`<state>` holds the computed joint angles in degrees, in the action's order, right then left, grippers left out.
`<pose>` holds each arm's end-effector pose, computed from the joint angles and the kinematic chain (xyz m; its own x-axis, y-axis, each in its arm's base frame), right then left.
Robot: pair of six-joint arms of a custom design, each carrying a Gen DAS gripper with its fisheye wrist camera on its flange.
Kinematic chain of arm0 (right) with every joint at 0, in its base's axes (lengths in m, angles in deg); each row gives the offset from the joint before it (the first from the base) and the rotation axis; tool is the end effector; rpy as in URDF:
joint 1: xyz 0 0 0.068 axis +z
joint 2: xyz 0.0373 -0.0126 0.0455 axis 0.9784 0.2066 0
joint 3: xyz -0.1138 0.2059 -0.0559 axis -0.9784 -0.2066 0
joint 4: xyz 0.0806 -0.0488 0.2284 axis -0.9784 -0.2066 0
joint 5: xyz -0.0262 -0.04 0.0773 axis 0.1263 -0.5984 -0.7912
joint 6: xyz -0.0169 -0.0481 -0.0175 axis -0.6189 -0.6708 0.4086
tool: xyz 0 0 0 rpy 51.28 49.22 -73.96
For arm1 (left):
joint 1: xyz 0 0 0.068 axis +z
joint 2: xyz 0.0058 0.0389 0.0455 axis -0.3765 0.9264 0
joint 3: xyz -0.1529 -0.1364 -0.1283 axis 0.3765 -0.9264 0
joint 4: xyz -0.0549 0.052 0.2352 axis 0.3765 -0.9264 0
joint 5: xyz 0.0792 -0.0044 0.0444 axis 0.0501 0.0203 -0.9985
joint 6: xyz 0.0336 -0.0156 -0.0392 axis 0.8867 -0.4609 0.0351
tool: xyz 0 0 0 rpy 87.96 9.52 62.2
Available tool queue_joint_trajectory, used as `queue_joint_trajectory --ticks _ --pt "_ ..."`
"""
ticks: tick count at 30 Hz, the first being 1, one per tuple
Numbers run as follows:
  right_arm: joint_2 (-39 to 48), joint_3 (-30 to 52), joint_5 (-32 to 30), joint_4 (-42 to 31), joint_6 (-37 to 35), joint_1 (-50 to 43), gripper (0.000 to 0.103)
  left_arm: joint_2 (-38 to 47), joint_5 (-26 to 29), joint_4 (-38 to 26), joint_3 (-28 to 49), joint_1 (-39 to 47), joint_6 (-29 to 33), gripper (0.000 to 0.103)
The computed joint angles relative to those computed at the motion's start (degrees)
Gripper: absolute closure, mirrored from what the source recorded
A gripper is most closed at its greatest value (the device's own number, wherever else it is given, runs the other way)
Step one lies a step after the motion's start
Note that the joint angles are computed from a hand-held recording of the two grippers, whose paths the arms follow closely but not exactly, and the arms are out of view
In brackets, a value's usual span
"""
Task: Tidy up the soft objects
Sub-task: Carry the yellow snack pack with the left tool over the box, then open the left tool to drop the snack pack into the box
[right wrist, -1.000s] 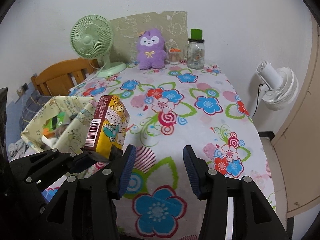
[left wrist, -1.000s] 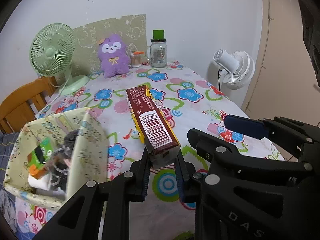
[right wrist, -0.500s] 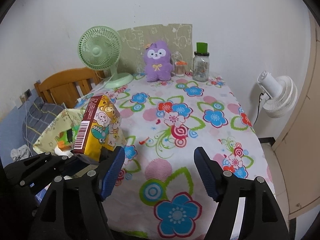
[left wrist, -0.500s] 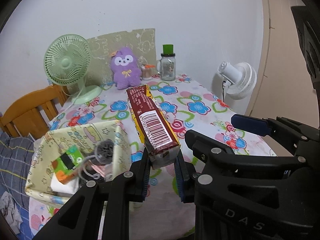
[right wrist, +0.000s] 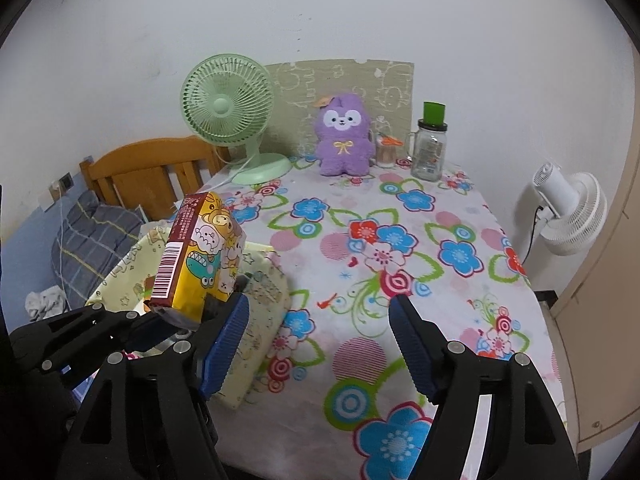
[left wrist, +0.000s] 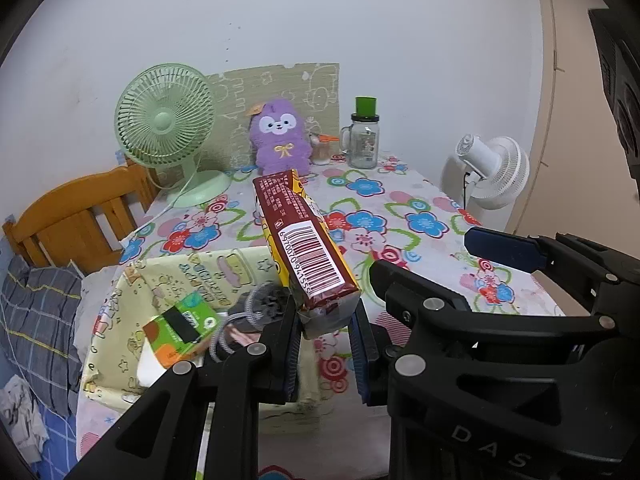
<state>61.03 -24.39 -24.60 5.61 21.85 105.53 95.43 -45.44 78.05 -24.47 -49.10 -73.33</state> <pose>0.1610 0.0676 0.1659 -0.6053 0.1366 -0.7842 0.1154 0.9898 0.0834 0.1908 -0.1000 0.1591 -0.5140 0.3551 -0.7809 0.5470 0.8369 0.0204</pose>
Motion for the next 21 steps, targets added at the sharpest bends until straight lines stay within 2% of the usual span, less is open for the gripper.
queue_joint_trajectory --ticks 9,21 --pt "11.74 3.89 1.93 6.31 2.26 3.83 0.02 2.56 3.72 2.63 -0.36 7.6 3.24 0.081" --pt "25.03 9.28 0.95 11.71 1.84 4.49 0.019 10.72 7.07 6.7 1.37 14.15 5.81 0.08"
